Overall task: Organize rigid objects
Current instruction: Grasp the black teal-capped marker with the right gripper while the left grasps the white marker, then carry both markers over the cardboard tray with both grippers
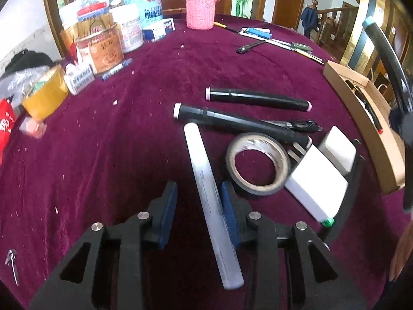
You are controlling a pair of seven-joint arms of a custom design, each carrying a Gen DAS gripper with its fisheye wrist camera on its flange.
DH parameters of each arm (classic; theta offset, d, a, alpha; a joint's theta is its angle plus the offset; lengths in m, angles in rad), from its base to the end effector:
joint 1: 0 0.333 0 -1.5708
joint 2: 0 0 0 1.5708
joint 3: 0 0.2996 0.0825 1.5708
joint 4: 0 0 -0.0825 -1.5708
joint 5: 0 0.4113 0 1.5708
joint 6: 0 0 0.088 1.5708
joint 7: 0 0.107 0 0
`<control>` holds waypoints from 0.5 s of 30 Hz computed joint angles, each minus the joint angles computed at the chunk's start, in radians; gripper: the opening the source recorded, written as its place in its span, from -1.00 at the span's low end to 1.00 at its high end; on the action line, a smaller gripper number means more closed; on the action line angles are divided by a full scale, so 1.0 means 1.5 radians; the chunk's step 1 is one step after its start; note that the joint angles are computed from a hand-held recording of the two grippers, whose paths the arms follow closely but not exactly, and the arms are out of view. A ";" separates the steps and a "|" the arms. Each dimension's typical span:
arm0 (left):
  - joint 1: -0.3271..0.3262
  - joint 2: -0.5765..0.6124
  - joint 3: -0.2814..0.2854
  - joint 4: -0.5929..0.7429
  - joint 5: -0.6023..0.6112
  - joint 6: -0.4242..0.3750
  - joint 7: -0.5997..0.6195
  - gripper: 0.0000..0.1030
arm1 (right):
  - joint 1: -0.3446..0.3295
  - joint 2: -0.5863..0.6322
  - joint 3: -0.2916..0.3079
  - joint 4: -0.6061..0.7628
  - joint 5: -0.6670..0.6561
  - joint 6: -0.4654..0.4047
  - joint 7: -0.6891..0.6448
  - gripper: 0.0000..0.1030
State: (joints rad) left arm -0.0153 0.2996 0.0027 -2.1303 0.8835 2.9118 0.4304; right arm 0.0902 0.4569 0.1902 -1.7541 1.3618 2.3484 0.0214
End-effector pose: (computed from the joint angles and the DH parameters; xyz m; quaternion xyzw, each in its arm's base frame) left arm 0.6083 -0.0551 0.2686 -0.7726 0.5647 -0.1706 0.2347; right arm 0.6665 0.1952 0.3075 -0.7979 0.3169 0.0334 0.5116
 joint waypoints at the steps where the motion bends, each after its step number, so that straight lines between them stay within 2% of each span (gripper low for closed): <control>1: -0.005 0.000 0.005 0.000 0.012 0.001 -0.012 -0.37 | 0.002 0.000 0.000 -0.001 -0.004 0.002 -0.002 -0.75; 3: -0.018 -0.005 0.018 -0.005 0.049 0.004 -0.047 -0.75 | 0.004 0.001 0.000 -0.001 -0.008 0.005 -0.004 -0.75; 8: -0.014 -0.033 0.019 -0.041 0.093 0.034 -0.102 -0.77 | 0.005 0.004 0.000 0.001 -0.017 0.006 0.003 -0.75; 10: -0.017 -0.048 0.029 -0.057 0.135 0.057 -0.153 -0.77 | 0.004 0.003 0.001 0.000 -0.017 0.006 0.002 -0.75; 12: -0.027 -0.066 0.047 -0.063 0.227 0.082 -0.247 -0.77 | 0.005 0.003 0.001 0.000 -0.017 0.008 0.002 -0.75; 15: -0.028 -0.083 0.047 -0.051 0.360 0.086 -0.374 -0.77 | 0.007 0.003 0.002 0.000 -0.019 0.011 0.005 -0.75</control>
State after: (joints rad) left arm -0.0572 0.1745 0.0728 -2.2071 1.4231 3.0409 -0.1310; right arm 0.0999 0.4621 0.1925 -1.7534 1.3337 2.3642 0.0283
